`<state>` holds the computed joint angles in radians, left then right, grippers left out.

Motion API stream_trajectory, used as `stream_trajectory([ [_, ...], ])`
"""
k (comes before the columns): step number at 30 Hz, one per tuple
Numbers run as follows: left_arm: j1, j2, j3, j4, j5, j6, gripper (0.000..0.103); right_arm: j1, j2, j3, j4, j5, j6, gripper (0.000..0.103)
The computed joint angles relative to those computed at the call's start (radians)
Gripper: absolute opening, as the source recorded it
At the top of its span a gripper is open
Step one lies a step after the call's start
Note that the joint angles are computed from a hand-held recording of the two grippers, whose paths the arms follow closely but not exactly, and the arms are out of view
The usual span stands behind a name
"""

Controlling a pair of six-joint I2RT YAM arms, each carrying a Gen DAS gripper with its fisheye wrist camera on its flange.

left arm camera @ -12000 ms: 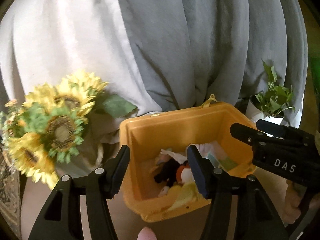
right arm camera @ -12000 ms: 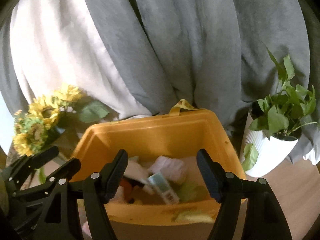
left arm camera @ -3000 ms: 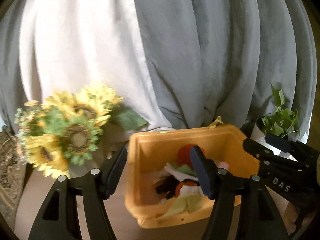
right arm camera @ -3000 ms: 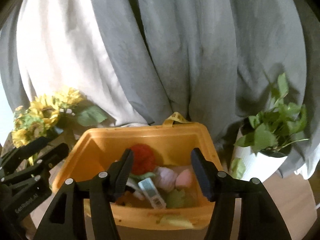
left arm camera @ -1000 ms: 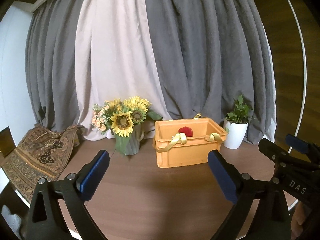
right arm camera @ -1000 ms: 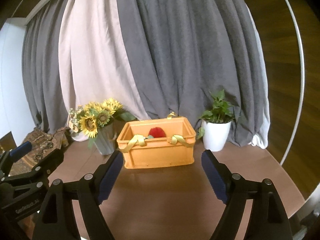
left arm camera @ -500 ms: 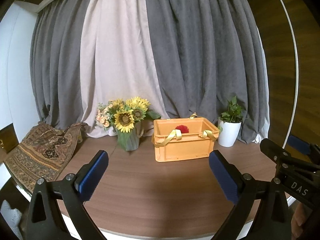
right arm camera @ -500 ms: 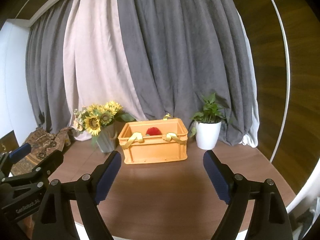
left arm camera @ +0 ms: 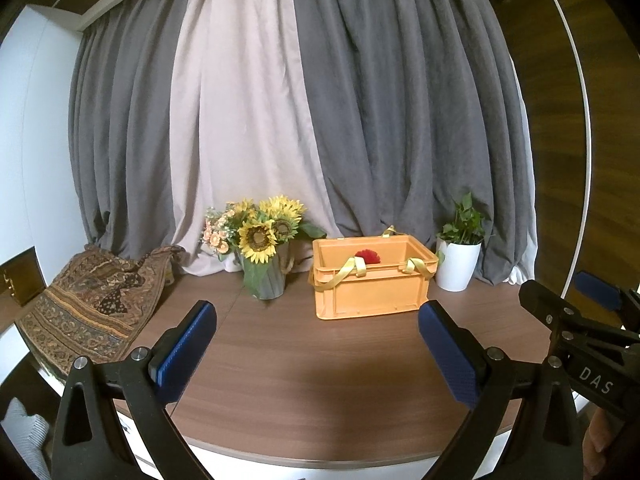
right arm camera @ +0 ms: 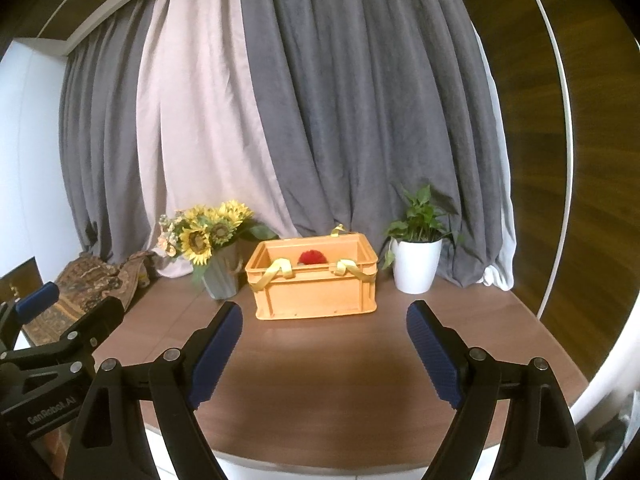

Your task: Organize soft objects

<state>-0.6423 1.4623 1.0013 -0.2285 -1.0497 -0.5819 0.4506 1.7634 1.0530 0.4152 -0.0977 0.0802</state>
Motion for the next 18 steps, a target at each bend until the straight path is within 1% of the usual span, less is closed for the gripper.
stream_trajectory([
  [18,-0.012,0.0,0.007,-0.024,-0.016,-0.021,0.103,0.0,-0.017,-0.022,0.004,0.0,-0.002,0.085],
])
